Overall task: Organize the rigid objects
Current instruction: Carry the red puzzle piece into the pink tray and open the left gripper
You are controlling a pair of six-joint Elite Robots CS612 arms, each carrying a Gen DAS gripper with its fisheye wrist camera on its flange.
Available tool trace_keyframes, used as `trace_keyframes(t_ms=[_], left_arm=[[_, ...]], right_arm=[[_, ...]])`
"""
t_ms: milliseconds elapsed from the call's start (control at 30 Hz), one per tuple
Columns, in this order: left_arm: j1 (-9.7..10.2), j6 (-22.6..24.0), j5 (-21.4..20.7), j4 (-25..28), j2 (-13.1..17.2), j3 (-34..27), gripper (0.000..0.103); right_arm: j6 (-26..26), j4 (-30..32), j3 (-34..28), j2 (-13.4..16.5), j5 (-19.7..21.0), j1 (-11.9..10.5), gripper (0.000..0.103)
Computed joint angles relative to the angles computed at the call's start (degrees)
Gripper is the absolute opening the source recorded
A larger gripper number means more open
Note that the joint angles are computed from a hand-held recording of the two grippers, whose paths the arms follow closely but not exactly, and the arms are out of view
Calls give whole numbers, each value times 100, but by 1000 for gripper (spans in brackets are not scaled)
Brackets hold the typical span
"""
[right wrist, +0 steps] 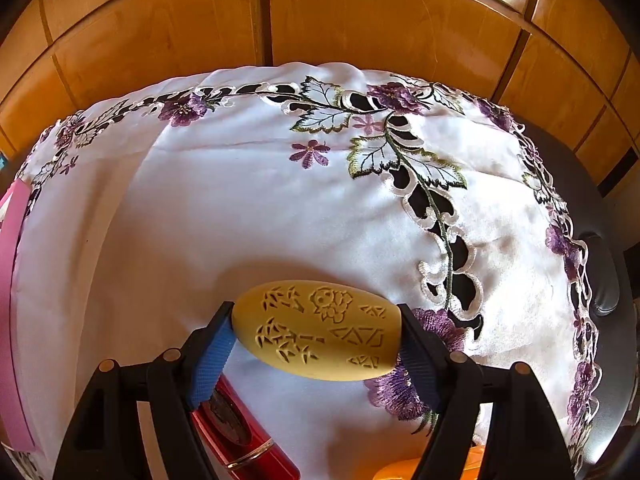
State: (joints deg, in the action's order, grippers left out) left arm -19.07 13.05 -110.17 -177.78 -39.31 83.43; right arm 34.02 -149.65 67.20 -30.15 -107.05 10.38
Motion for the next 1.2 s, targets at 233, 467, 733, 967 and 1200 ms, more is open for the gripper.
trace_keyframes(t_ms=[233, 467, 733, 967, 1200], left_arm=[[63, -117, -37, -42, -30, 5, 46], [252, -478, -50, -169, -92, 2, 46], [632, -1248, 527, -182, -44, -151, 46], [862, -1705, 968, 301, 113, -259, 46], [861, -1724, 1036, 683, 261, -450, 46]], right_arm=[[-48, -13, 1, -1, -9, 4, 78], [-94, -22, 2, -2, -4, 7, 78], [-131, -6, -7, -2, -1, 12, 78], [-129, -10, -3, -2, -2, 14, 78], [-147, -14, -6, 1, 0, 19, 78]])
